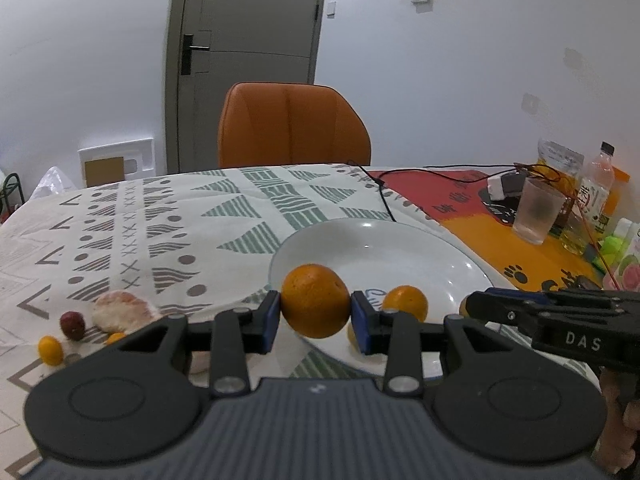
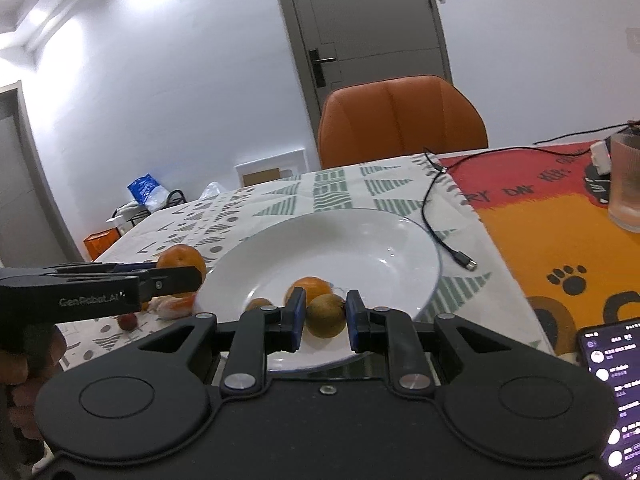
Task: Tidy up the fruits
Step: 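Carry both fruits over the white plate and open both tools to release them, then move both open tools back toward the remaining fruit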
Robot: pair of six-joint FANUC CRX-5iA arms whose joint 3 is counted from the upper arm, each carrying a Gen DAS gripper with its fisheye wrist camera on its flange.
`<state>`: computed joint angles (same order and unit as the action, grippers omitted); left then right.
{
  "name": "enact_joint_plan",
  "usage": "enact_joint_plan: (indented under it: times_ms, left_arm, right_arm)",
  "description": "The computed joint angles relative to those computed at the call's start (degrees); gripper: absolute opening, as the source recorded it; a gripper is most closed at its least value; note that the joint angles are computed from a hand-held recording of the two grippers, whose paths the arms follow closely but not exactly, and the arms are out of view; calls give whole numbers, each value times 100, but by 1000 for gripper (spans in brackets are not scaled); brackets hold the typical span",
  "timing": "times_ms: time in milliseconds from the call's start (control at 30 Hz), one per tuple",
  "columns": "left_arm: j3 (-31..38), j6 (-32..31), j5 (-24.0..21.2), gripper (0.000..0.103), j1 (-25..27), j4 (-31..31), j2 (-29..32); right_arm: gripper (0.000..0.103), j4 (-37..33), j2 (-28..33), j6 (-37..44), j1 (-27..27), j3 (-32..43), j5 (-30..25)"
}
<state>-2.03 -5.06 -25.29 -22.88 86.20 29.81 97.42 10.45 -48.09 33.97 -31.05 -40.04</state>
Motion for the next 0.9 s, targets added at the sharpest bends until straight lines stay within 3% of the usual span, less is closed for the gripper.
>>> enact_joint_plan:
  times_ms: [300,367,567,633,767,900]
  left_arm:
    - [230,265,-39,36,-24,-335,174]
    - [279,288,-57,36,-23,-357,210]
    - [542,921,-194,37,52,-1034,337]
    - [411,598,-5,38,-37,-652,276]
    - [407,794,122,42,-8,-834,239]
    - [409,1093,160,49,97,-1050,213]
  right_arm:
    - [21,189,14,-244,-133,-41,111]
    - [26,185,30,-225,-119,-20,87]
    - [27,222,2,-307,-86,-48,5]
    - [28,175,3,-297,-77,-48,3]
    - [35,226,26,-349,-103,-13,40]
    - [50,328,73,-365,-115,38,39]
